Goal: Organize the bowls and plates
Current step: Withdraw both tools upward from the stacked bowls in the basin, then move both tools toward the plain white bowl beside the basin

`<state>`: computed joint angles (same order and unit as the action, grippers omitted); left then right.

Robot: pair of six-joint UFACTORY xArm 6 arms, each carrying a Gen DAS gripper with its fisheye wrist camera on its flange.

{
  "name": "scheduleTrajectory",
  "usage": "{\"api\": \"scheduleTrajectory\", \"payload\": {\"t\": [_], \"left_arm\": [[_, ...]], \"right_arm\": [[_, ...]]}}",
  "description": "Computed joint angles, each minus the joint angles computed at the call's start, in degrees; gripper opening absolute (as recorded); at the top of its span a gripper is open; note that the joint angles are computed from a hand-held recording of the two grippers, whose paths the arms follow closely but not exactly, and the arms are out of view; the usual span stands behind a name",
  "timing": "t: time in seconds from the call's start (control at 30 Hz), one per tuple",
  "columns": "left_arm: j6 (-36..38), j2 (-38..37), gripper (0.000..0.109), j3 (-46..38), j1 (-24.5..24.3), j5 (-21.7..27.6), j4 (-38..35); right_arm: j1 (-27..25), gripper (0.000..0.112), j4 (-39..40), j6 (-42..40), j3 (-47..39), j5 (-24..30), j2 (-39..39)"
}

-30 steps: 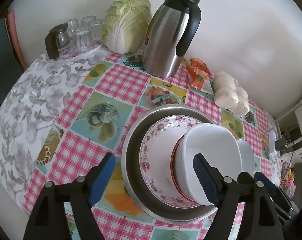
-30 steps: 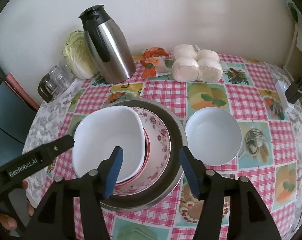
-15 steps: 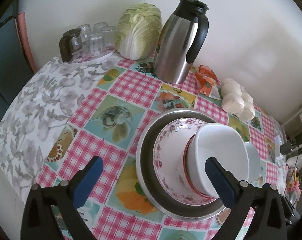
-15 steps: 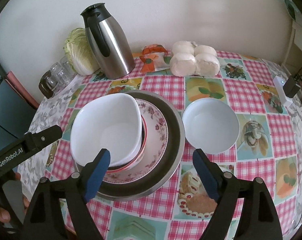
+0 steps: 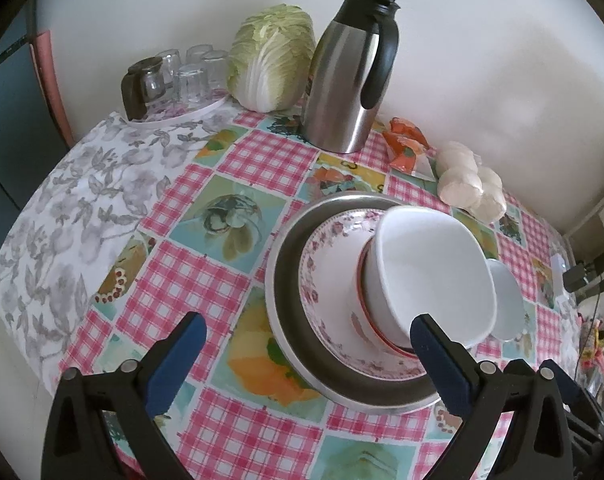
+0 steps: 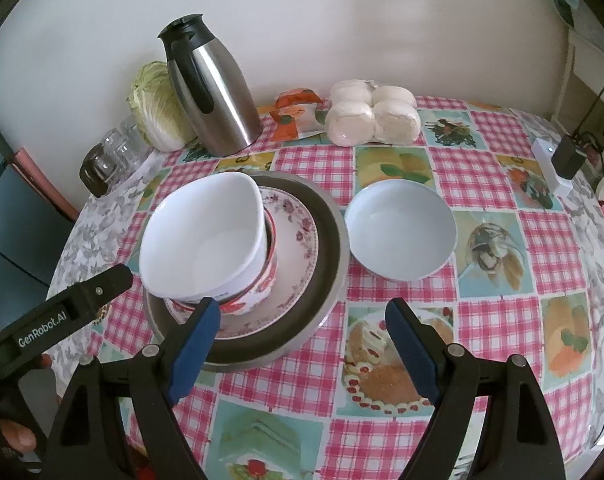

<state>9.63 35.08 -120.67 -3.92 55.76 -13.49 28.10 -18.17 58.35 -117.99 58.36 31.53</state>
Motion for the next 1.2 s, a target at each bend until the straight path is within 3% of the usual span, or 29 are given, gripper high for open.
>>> {"api": "scheduleTrajectory", "payload": {"t": [0.73, 0.93, 1.2], "left_arm": [[2.8, -11.2, 0.103, 17.3, -5.0, -11.7, -5.8], [7.4, -12.7, 0.103, 19.2, -7.9, -12.5, -8.7], [7.5, -11.0, 0.103, 16.1, -11.4, -11.1, -8.9]], "right_arm": [[-4.1, 0.085, -5.6, 10.0, 24.4, -6.8, -18.0], [-6.0, 0.085, -6.2, 12.6, 30.4, -8.3, -22.5], [-9.1, 0.085, -5.6, 15.7, 38.4, -10.6, -28.2]]}}
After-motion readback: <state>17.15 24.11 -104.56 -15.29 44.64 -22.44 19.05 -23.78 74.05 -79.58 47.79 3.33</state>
